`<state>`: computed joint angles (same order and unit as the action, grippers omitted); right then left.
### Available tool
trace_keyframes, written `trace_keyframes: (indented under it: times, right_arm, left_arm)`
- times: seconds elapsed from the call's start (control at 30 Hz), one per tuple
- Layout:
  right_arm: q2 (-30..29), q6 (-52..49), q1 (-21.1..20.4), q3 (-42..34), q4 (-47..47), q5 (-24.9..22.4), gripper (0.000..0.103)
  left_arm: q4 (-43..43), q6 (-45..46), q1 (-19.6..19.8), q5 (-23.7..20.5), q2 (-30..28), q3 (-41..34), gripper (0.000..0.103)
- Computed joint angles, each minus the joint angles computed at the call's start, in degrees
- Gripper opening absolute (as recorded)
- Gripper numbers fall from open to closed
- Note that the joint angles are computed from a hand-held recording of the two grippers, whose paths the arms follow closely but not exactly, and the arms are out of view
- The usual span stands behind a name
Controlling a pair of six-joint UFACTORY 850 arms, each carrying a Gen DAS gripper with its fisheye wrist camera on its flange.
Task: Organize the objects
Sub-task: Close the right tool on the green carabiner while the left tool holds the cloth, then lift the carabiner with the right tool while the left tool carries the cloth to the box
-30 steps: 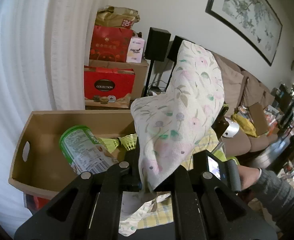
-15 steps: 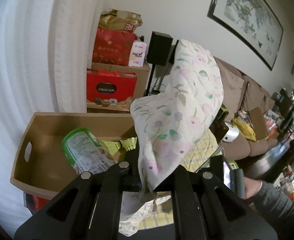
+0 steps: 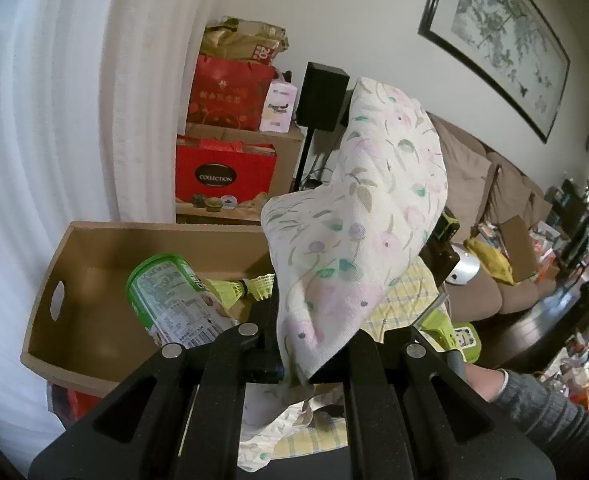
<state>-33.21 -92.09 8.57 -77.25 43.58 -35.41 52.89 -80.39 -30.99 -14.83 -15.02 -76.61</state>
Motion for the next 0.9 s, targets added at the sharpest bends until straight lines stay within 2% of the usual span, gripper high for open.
trace_keyframes:
  times: [0.17, 0.33, 0.57, 0.9]
  right_arm:
    - [-0.1, 3.4, -1.2, -0.8, -2.7, -0.8, 0.02]
    - [0.7, 5.2, -3.3, 0.0, -1.1, -0.3, 0.02]
    - [3.7, 2.5, -6.3, 1.8, 8.1, 0.4, 0.02]
    - [10.1, 2.9, -7.8, 4.1, 19.1, 6.3, 0.02]
  left_arm:
    - [0.0, 0.2, -0.1, 0.6, 0.0, 0.2, 0.006]
    - [-0.6, 0.7, -0.3, 1.0, -0.2, 0.0, 0.006]
    - [-1.9, 2.6, -1.2, 0.7, -1.2, -1.5, 0.006]
    - [-1.7, 2.6, -2.5, -1.5, -3.2, -4.7, 0.006]
